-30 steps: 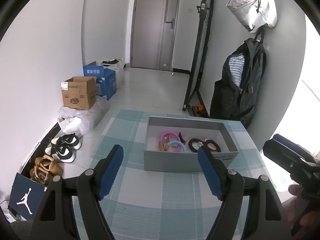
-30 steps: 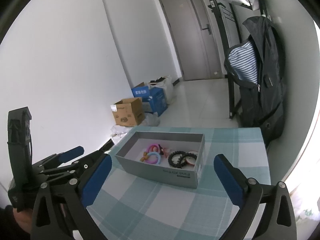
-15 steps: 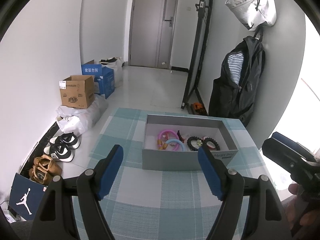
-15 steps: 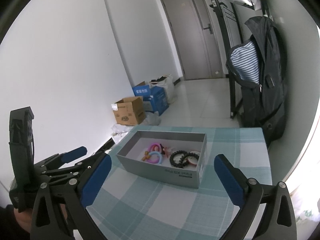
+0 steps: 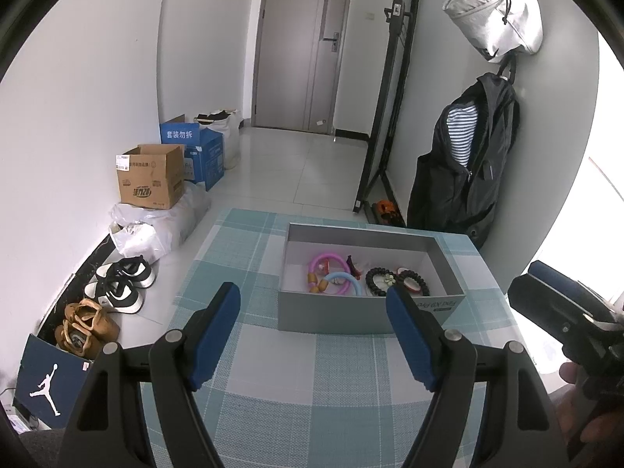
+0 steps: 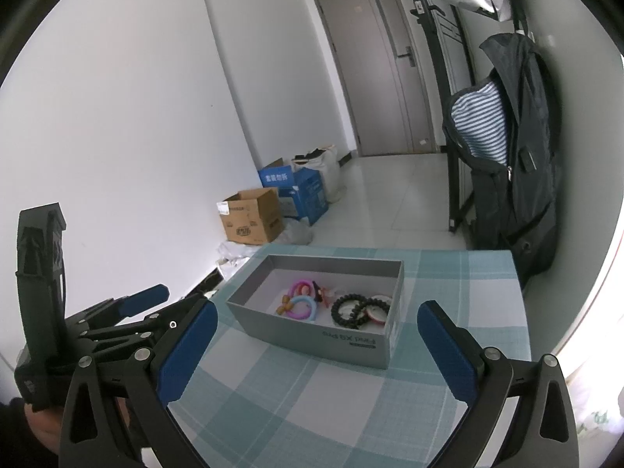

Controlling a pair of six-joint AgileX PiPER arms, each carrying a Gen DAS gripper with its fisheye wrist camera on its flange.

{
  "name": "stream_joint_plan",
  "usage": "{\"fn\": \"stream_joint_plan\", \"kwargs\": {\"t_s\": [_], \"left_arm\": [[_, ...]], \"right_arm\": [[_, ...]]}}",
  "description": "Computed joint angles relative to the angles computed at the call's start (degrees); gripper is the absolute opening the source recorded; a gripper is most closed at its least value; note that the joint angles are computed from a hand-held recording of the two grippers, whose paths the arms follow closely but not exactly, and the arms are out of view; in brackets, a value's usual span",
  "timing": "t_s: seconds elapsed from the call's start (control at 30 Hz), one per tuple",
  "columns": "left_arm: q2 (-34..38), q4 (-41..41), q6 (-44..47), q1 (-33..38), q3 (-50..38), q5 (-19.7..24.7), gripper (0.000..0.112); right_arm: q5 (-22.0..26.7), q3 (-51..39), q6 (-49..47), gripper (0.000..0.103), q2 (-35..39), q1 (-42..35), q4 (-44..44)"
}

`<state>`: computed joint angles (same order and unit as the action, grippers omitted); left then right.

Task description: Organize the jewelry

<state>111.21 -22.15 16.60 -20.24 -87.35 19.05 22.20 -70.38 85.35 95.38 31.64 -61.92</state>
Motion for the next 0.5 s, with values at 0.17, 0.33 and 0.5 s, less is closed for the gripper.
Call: {"fn": "stream_joint_plan", "kwargs": {"t_s": [0.17, 0.33, 0.5], "left_arm": [[0.2, -0.9, 0.3, 0.2, -0.6, 0.6, 0.073], [-0.1, -0.5, 0.2, -0.2, -0.2, 0.0, 0.073], [-0.4, -0.6, 0.5, -0.3, 0.4, -0.8, 0.073]], "right_arm": [[-0.1, -0.2, -0.3, 0.103, 0.3, 0.0, 0.3], [0.0, -0.3, -0.3, 0.103, 0.4, 0.0, 0.1], [0.0, -0.3, -0.3, 0.103, 0.4, 0.1, 0.0]]}}
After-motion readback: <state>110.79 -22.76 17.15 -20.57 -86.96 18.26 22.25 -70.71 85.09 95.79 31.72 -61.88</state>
